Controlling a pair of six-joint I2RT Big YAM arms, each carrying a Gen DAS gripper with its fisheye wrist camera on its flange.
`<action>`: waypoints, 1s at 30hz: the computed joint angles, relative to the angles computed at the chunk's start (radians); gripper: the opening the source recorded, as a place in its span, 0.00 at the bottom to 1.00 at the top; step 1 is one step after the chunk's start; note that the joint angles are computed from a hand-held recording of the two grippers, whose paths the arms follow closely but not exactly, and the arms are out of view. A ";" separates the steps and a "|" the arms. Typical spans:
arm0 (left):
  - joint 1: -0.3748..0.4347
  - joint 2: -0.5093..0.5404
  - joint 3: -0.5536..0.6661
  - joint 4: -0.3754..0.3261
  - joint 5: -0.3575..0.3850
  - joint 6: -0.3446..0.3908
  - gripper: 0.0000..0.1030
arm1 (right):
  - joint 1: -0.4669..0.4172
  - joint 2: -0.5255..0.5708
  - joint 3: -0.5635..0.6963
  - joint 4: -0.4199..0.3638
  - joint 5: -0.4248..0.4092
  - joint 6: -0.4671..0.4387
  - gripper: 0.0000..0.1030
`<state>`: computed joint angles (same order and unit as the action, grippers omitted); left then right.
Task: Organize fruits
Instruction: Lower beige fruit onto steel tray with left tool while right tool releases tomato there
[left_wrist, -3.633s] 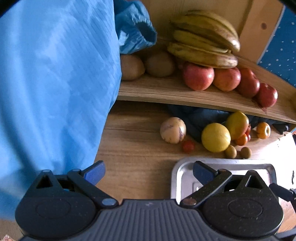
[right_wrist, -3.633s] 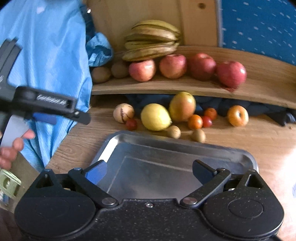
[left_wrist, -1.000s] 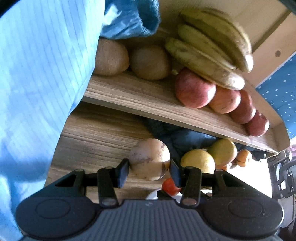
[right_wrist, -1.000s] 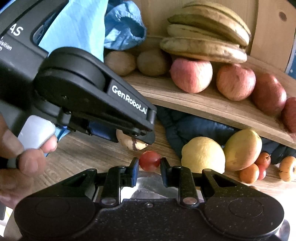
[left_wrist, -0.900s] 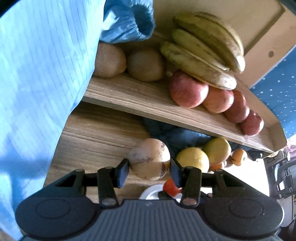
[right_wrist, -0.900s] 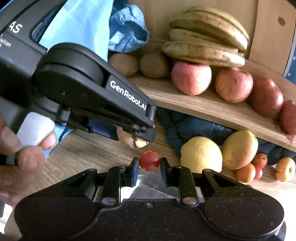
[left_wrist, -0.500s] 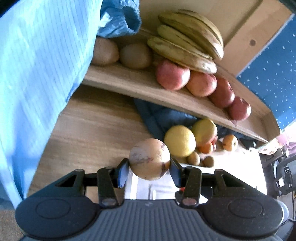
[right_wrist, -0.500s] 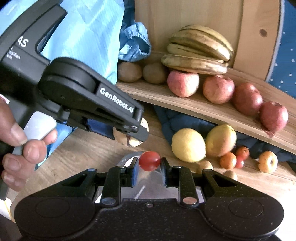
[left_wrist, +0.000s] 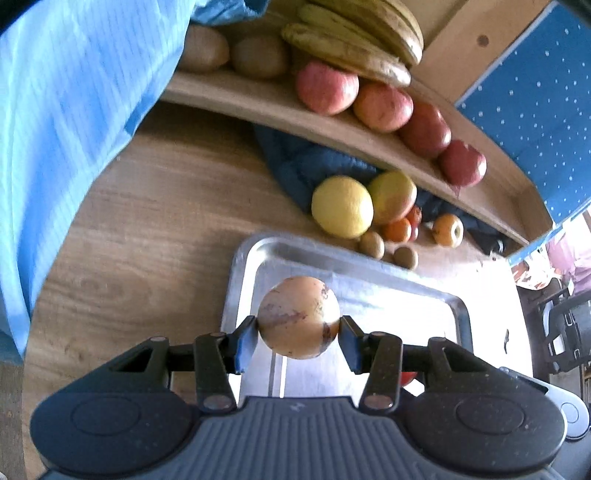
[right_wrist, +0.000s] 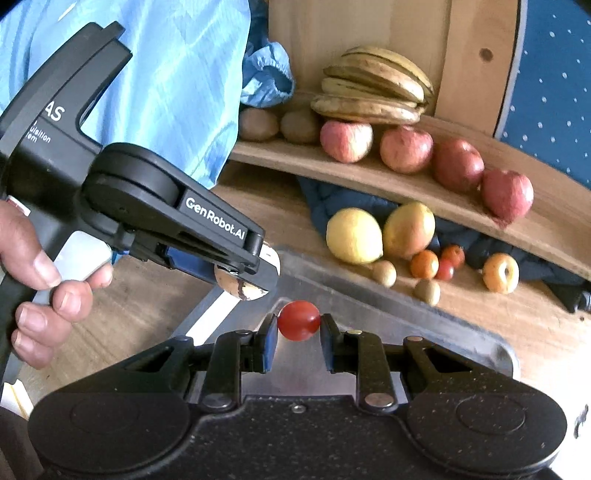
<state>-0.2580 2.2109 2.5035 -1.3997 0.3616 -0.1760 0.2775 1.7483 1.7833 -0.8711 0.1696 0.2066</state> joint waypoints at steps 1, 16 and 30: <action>-0.001 -0.009 -0.016 0.000 -0.002 0.003 0.50 | 0.002 -0.006 -0.010 -0.001 -0.002 0.004 0.26; -0.013 -0.097 -0.180 -0.023 -0.028 0.034 0.50 | 0.021 -0.043 -0.096 -0.037 -0.053 0.041 0.26; -0.013 -0.148 -0.270 0.033 -0.037 0.021 0.49 | 0.023 -0.050 -0.127 -0.050 -0.064 0.069 0.26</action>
<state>-0.2711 2.0625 2.2334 -1.3667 0.3245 -0.1548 0.3007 1.6978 1.6565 -0.9215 0.1058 0.2751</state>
